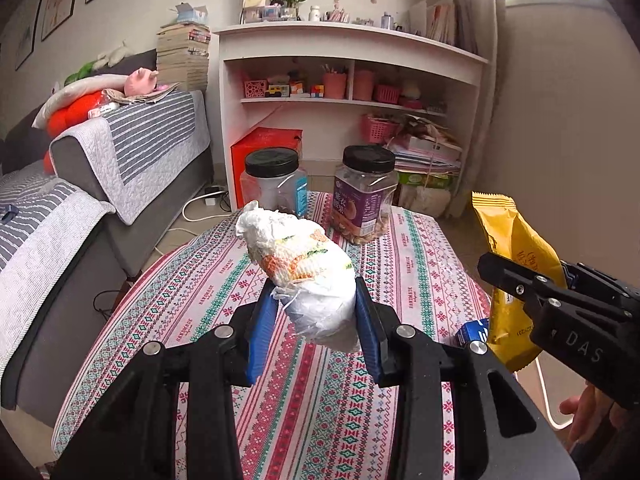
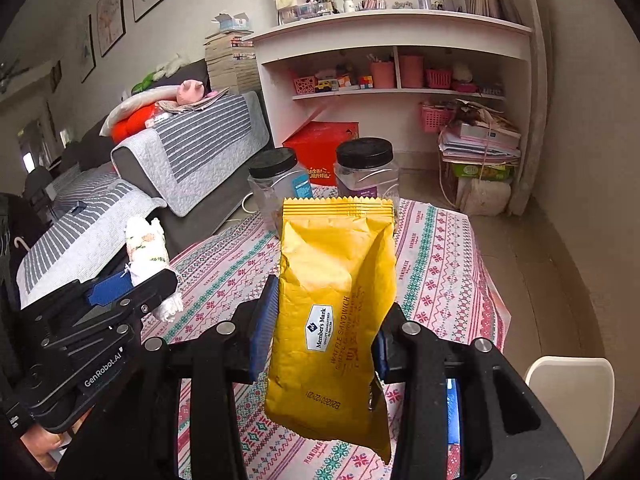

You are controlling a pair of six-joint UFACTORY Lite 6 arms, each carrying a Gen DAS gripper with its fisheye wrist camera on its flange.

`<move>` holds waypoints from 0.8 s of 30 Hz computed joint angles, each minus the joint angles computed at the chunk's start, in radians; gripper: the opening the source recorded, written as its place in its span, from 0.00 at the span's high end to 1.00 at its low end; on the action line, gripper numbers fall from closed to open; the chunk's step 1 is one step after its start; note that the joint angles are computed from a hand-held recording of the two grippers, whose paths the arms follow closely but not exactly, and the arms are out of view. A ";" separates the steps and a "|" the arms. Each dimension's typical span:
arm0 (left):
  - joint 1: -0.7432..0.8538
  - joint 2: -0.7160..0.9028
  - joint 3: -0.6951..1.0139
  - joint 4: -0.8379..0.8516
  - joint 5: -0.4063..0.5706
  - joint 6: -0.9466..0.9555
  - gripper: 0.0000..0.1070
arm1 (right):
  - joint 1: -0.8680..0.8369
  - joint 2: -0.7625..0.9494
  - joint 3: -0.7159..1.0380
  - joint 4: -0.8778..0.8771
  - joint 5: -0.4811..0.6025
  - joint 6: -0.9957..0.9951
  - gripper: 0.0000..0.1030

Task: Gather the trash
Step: 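Lift the white item with the left tool while the right tool carries the yellow bag to the bin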

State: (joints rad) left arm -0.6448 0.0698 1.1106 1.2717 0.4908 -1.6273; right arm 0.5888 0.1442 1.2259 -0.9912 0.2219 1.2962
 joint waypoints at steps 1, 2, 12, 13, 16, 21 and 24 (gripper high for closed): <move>-0.011 0.005 0.008 -0.009 0.004 0.004 0.64 | -0.007 -0.022 -0.021 0.000 0.001 -0.001 0.64; -0.024 0.008 0.014 -0.018 0.009 0.006 0.64 | -0.016 -0.045 -0.044 -0.008 0.001 0.007 0.64; -0.148 0.078 0.116 -0.063 0.056 0.023 0.64 | -0.123 -0.262 -0.232 0.060 0.022 -0.064 0.63; -0.162 0.089 0.129 -0.065 0.062 0.023 0.64 | -0.139 -0.285 -0.251 0.076 0.026 -0.082 0.63; -0.194 0.130 0.180 -0.093 0.072 0.046 0.64 | -0.199 -0.345 -0.296 0.167 0.039 -0.177 0.63; -0.246 0.217 0.286 -0.139 0.086 0.099 0.64 | -0.366 -0.435 -0.374 0.519 0.048 -0.535 0.63; -0.276 0.282 0.366 -0.175 0.092 0.142 0.64 | -0.472 -0.486 -0.417 0.694 0.068 -0.726 0.63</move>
